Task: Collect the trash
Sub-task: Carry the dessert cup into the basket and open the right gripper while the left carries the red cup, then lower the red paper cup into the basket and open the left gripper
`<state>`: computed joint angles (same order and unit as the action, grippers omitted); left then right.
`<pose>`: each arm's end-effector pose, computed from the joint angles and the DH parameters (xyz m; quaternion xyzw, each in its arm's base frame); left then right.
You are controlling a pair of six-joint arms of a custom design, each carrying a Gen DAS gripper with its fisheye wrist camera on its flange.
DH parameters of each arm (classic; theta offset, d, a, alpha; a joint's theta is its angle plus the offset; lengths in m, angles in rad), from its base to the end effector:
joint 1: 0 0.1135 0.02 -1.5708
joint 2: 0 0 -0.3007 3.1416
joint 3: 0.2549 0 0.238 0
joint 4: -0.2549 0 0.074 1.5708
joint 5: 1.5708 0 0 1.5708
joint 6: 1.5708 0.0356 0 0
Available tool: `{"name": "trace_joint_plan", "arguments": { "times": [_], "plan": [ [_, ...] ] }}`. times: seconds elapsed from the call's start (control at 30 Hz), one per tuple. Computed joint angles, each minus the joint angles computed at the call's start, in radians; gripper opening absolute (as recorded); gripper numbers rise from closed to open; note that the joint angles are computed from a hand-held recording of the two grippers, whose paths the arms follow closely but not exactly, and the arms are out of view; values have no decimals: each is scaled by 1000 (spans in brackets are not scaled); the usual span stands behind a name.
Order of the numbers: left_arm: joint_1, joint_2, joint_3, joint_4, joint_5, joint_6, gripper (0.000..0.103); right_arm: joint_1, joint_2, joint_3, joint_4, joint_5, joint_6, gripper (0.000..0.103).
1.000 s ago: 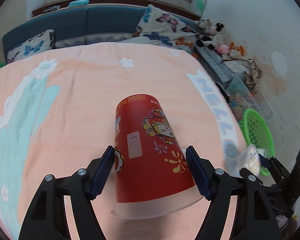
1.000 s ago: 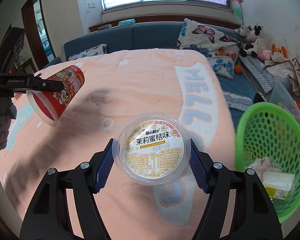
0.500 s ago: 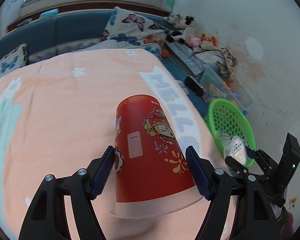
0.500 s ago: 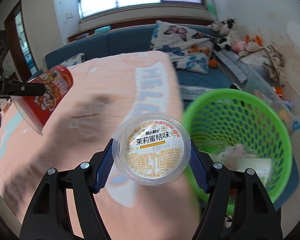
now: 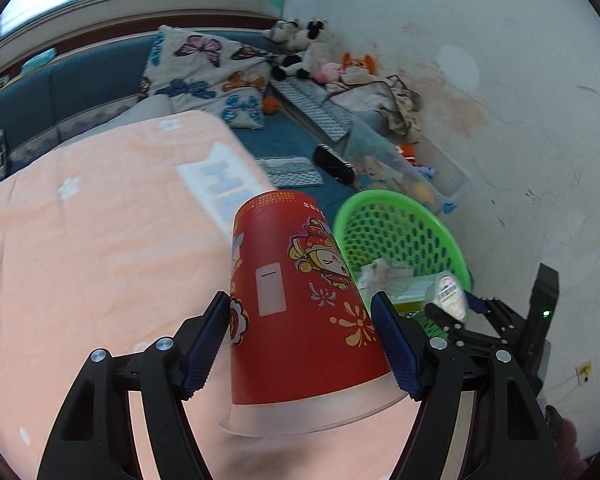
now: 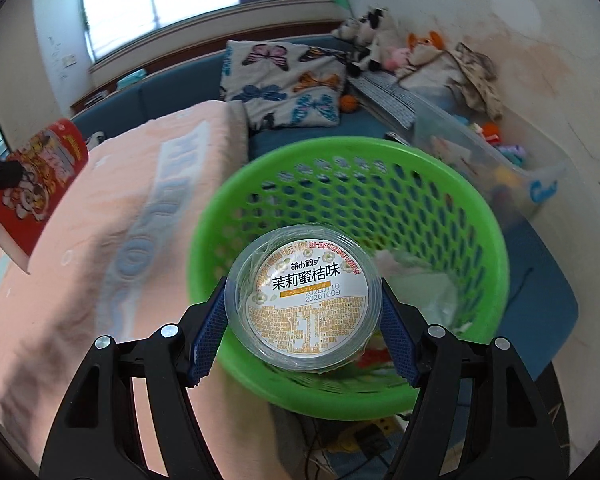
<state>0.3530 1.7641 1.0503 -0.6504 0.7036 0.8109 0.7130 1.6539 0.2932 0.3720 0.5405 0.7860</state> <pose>0.3006 0.0862 0.2042 0.2465 0.9013 -0.2331 0.2693 0.1702 0.1229 0.1131 0.1103 0.9198 0.0012 0.3767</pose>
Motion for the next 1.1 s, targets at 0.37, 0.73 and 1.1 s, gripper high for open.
{"name": "trace_joint_plan", "arguments": {
  "times": [0.37, 0.73, 1.1],
  "plan": [
    [-169, -69, -67, 73, -22, -111, 69, -66, 10, -97, 129, -38, -16, 73],
    [-292, -105, -112, 151, -39, -210, 69, -36, -100, -153, 86, -8, 25, 77],
    [-414, -75, -164, 276, -69, -318, 69, 37, -229, -204, -28, 56, 125, 77]
  ]
}}
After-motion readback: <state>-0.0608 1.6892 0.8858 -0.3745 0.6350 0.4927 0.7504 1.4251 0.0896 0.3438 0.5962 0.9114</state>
